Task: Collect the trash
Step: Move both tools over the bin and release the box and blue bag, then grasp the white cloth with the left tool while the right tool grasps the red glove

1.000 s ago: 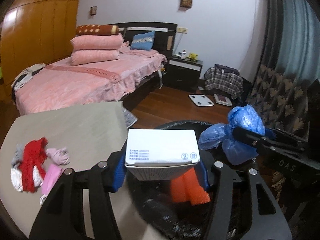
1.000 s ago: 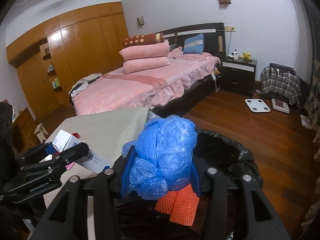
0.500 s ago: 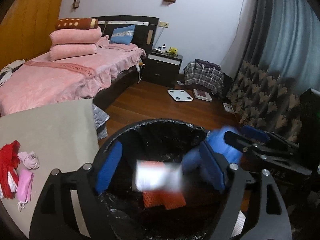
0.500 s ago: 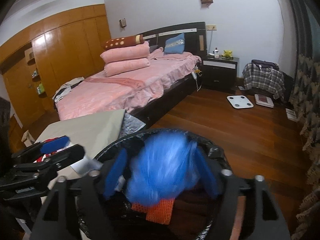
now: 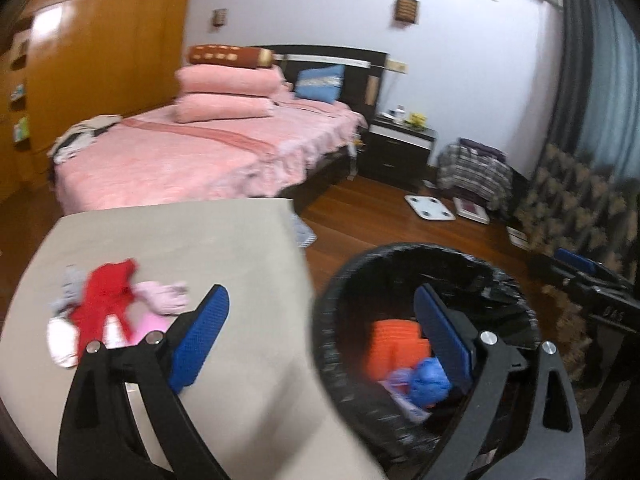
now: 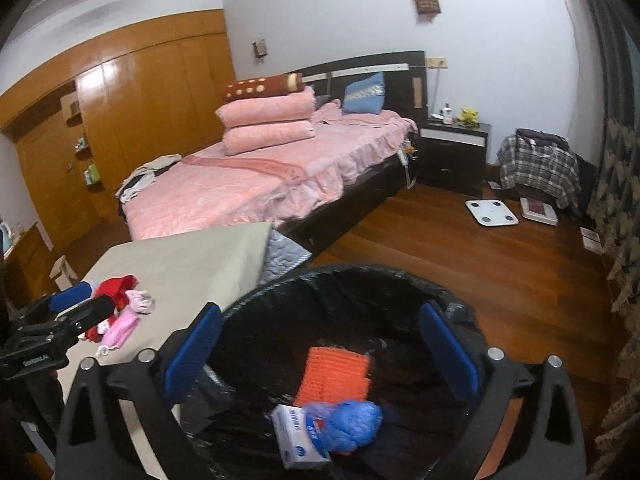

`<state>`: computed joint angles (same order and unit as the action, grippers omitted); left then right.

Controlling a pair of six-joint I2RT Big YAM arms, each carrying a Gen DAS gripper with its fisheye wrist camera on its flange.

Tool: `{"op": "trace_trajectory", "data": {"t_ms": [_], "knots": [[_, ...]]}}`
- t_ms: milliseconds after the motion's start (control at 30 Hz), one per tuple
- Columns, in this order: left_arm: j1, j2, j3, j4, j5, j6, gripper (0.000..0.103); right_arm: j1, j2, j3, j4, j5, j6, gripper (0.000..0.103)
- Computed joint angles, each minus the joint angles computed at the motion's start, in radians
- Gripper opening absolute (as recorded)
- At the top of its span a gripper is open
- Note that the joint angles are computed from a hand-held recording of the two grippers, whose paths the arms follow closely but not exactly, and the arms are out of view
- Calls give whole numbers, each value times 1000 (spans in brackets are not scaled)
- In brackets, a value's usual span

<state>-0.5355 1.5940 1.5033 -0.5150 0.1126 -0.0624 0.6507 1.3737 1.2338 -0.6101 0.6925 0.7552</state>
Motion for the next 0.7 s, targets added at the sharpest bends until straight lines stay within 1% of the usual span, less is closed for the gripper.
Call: {"op": "trace_trajectory", "data": {"t_ms": [67, 167, 400, 600, 700], "knots": [[26, -18, -18, 8, -22, 0, 91, 8, 31, 34, 11, -9, -21, 97], [66, -39, -38, 11, -37, -4, 91, 18, 75, 82, 30, -27, -50, 97], [154, -73, -80, 21, -69, 5, 91, 43, 226, 241, 74, -82, -117, 97], [231, -86, -119, 43, -112, 32, 91, 64, 377, 407, 80, -128, -171, 97], [271, -85, -136, 52, -116, 40, 91, 69, 442, 478, 74, -151, -187, 97]]}}
